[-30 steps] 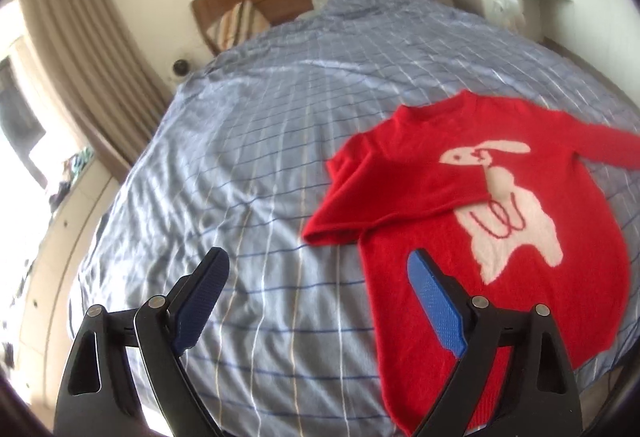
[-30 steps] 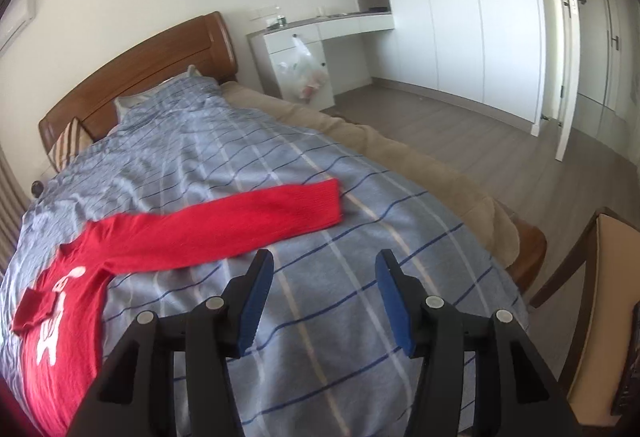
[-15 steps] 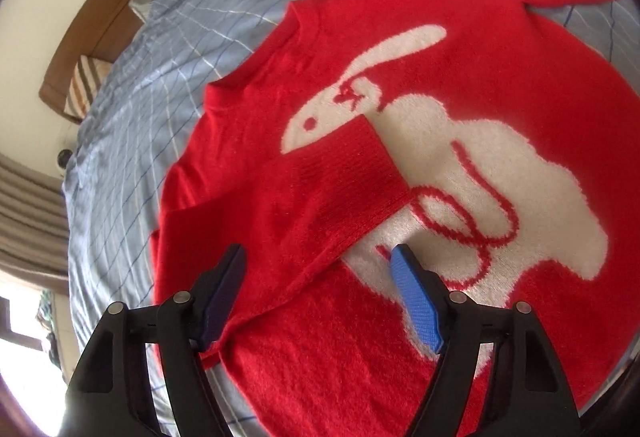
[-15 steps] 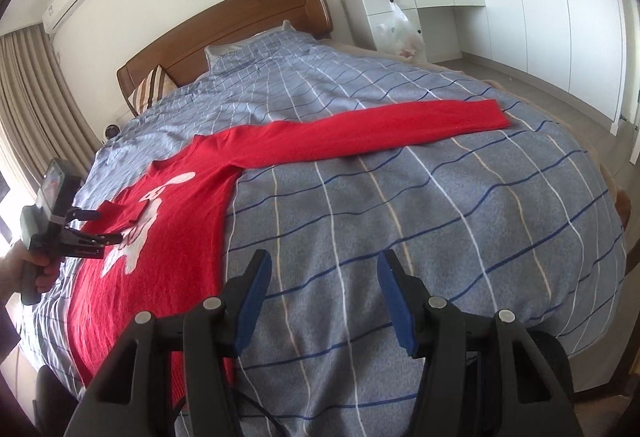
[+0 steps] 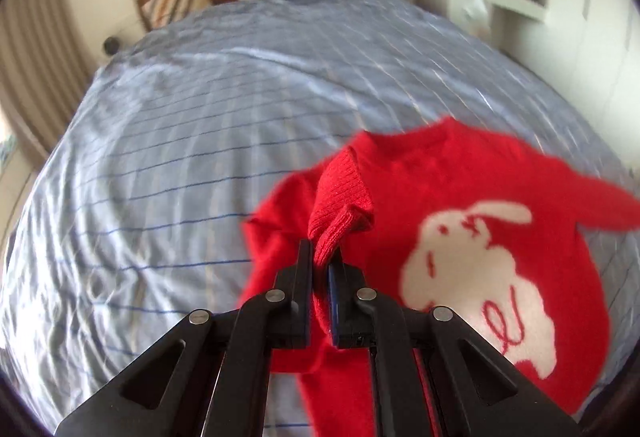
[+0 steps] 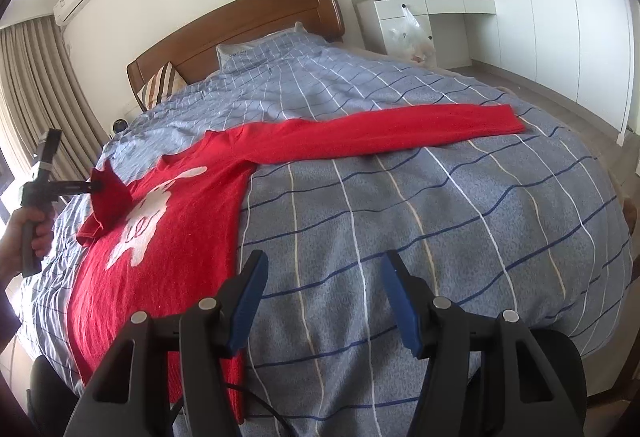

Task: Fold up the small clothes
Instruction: 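Grasp the other tucked sleeve cuff with the left tool, then pull the sleeve out straight with the left tool, then open it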

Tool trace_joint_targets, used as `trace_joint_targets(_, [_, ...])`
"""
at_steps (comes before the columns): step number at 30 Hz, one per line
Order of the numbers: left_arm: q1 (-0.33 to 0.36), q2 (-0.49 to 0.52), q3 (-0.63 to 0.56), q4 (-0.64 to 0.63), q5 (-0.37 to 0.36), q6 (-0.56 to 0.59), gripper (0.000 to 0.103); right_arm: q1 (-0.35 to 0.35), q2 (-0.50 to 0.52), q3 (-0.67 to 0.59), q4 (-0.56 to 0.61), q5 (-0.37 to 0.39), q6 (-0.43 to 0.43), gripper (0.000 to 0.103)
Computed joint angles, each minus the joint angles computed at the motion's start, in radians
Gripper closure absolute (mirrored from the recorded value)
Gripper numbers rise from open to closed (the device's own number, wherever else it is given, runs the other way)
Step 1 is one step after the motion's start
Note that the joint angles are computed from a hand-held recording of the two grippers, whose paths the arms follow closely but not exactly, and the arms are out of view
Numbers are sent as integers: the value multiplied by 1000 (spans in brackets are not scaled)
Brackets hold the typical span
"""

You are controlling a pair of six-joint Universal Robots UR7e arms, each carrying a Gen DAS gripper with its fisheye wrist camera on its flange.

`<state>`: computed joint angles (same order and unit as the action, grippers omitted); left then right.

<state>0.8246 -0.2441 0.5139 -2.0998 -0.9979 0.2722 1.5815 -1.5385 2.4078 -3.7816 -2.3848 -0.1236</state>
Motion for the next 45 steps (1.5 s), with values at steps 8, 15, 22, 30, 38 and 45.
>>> trace_joint_targets(8, [113,-22,-147,0,392,-296,98,-18,0,3,20,30,38,44])
trace_joint_targets(15, [183,-152,123,68,459,-533,98,-20,17,-7,40,28,28,44])
trace_joint_targets(22, [216,-211,270,36,445,-632,100,-17,25,-10,45,13,31,44])
trace_joint_targets(30, [231,-197,251,-1,408,-599,100,-16,31,-12,52,2,44,44])
trace_joint_targets(38, [249,-222,262,-22,322,-634,100,-14,35,-13,52,-2,43,44])
trace_joint_targets(45, [250,-221,264,-22,318,-644,99,-11,35,-13,46,-8,55,43])
